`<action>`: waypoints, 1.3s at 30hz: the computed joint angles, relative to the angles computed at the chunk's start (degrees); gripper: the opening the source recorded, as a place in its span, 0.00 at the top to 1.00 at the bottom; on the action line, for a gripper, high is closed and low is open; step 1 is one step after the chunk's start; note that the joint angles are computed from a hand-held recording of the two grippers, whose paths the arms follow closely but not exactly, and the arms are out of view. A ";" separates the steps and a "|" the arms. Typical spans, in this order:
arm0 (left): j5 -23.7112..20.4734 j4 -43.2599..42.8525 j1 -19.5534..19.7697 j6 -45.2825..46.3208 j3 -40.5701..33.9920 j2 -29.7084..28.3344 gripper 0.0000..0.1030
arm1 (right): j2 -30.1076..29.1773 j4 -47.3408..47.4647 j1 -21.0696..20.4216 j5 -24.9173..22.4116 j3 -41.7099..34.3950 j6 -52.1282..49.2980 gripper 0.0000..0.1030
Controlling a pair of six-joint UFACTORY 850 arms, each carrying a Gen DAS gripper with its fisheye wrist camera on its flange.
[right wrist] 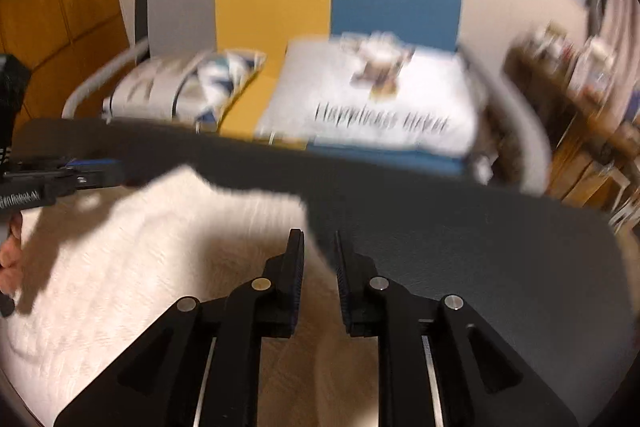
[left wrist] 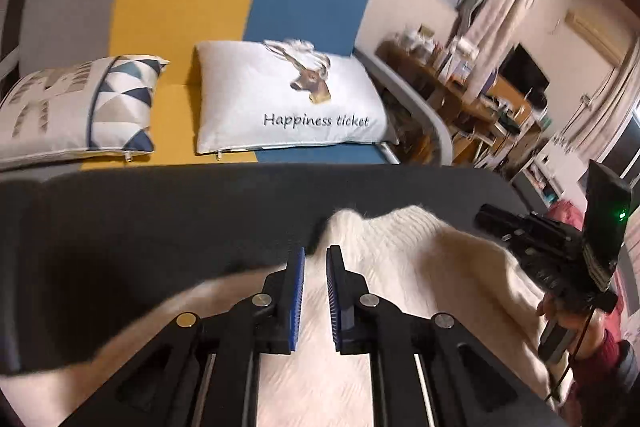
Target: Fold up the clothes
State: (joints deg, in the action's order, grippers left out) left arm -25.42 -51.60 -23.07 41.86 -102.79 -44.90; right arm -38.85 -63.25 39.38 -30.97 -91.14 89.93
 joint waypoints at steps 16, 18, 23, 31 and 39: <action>5.38 -9.91 9.86 1.31 21.86 14.83 0.90 | -9.33 26.99 2.55 2.08 -12.86 -16.59 0.81; 7.31 -9.65 13.65 -0.19 25.08 17.86 0.90 | -8.45 23.32 4.58 3.41 -12.70 -16.05 0.81; 8.53 0.56 26.92 -14.64 32.59 24.30 0.87 | -9.28 20.49 9.81 7.43 -14.28 -13.77 0.81; -11.35 -10.08 43.16 -9.36 33.45 20.72 0.76 | -16.06 30.59 12.31 8.76 -20.91 -15.04 0.81; -12.15 -11.25 45.65 -7.54 32.26 18.35 0.72 | -15.35 28.19 11.50 13.90 -18.14 -5.51 0.81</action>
